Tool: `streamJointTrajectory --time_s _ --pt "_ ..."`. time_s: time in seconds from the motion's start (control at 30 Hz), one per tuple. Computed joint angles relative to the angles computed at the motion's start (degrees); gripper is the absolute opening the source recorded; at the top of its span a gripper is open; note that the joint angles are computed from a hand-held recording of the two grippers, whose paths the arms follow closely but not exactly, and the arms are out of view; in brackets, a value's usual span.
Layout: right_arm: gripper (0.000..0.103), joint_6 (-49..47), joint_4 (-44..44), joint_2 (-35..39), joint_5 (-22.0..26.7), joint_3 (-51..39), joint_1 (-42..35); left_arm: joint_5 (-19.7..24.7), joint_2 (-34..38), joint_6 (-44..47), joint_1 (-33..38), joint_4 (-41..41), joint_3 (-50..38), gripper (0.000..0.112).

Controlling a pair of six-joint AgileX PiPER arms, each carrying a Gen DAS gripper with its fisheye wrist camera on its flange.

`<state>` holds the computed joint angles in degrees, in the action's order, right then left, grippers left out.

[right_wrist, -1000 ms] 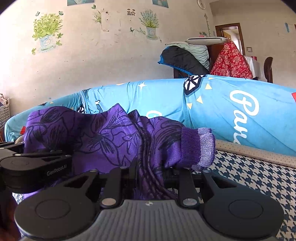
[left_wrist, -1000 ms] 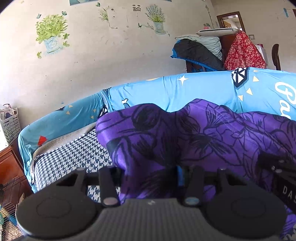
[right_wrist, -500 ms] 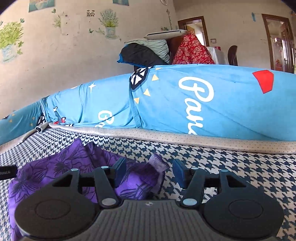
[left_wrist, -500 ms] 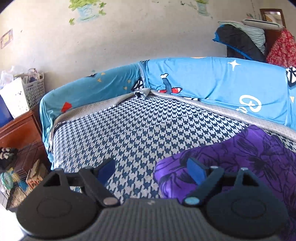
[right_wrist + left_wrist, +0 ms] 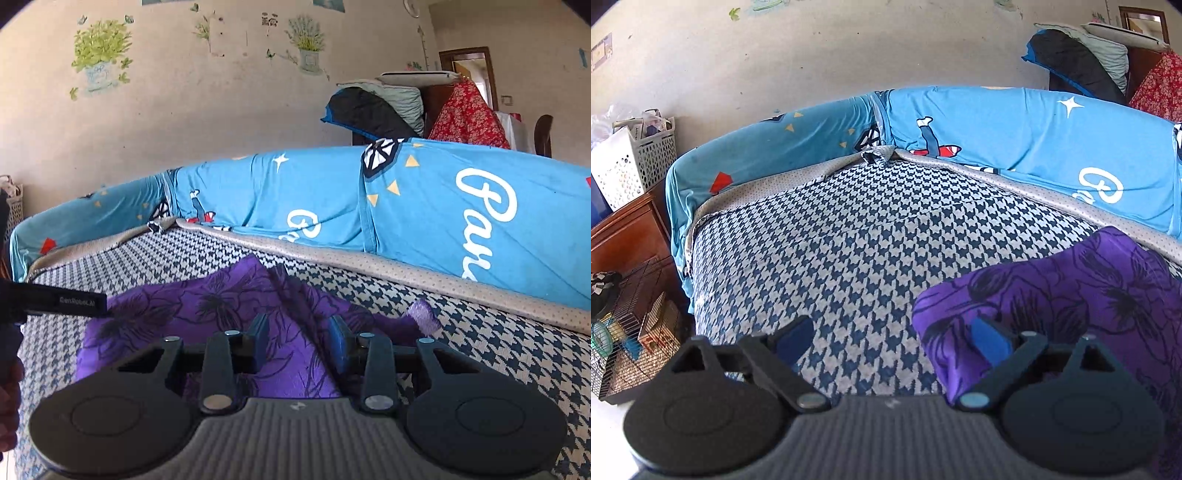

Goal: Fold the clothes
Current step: 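Withdraw both open tools from the placed sweater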

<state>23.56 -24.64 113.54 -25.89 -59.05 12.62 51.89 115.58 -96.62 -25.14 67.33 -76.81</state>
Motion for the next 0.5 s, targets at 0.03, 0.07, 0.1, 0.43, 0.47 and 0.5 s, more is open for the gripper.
streamJointTrajectory --time_s 0.03,0.07,0.1,0.43,0.47,0.5 --pt "0.035 -0.8 0.6 1.1 1.5 -0.9 0.4 -0.2 0.4 0.6 0.1 -0.3 -0.3 0.094" --pt "0.035 0.8 0.4 2.2 2.1 -1.7 0.1 -0.4 0.6 1.0 0.1 -0.4 -0.4 0.095" --pt "0.035 3.0 -0.4 3.2 2.8 -2.5 -0.4 -0.5 0.9 1.3 0.1 -0.2 -0.4 0.096" --pt "0.035 6.0 -0.6 5.1 7.6 -5.2 -0.6 -1.4 -0.2 0.4 -0.3 0.6 0.8 0.097" --pt "0.036 7.1 -1.6 4.6 8.4 -5.3 -0.5 -1.6 -0.8 0.2 -0.5 0.8 1.2 0.097" --pt "0.036 7.4 -1.4 3.8 9.2 -5.0 -0.4 -1.7 -1.4 -0.1 -0.7 0.9 1.6 0.097"
